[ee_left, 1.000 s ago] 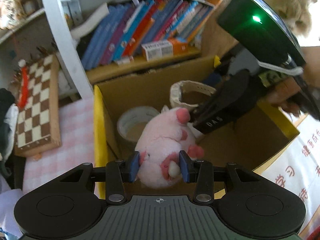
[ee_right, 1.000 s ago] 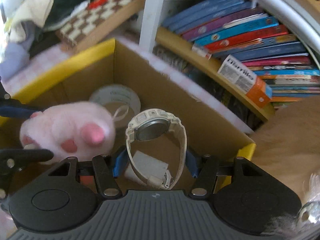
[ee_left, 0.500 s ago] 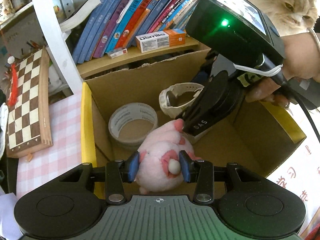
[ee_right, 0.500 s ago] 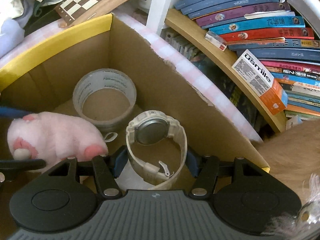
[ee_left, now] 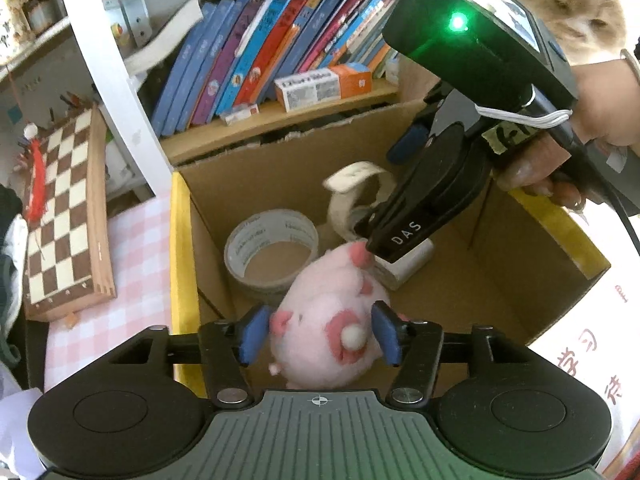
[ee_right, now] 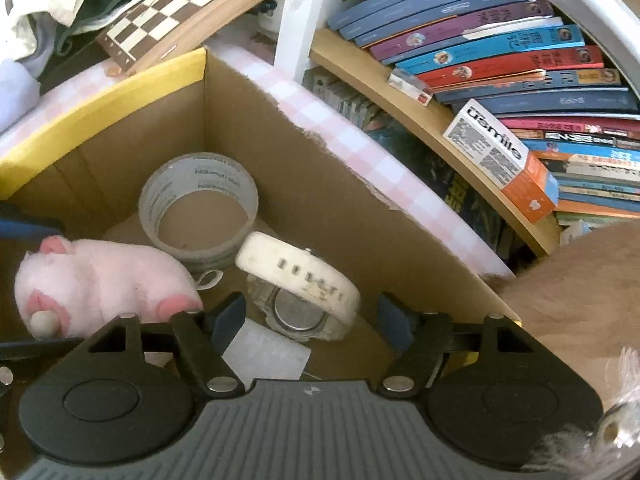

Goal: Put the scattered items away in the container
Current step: 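Open the left tool to drop the plush while the right tool releases the watch into the box, then raise both open tools out of the yellow box and back over the table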

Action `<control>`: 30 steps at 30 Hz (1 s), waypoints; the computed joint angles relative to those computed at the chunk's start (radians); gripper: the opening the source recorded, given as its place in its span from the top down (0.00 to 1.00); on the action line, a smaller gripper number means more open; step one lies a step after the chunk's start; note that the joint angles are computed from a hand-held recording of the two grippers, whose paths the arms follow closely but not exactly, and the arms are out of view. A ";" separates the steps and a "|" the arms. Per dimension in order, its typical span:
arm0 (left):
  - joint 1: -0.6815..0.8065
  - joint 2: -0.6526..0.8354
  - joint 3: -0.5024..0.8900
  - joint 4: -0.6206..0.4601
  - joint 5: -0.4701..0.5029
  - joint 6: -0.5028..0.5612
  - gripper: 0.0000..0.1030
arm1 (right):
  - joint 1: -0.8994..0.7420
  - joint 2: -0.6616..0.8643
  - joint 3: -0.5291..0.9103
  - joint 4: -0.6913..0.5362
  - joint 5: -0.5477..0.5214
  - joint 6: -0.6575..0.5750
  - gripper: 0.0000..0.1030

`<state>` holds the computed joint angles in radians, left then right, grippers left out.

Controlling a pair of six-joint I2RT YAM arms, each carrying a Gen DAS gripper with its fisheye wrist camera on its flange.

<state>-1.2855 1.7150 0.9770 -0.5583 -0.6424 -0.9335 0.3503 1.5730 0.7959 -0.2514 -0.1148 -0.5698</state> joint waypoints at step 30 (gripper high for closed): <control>-0.465 0.049 0.307 -0.823 -0.451 -0.801 0.21 | -0.128 -0.950 -0.251 -0.329 -0.207 0.160 0.19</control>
<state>-1.7506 1.7641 1.2837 -1.3817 -1.0938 -1.7343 0.2221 0.6229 0.5448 -0.5804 -0.3220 -0.4100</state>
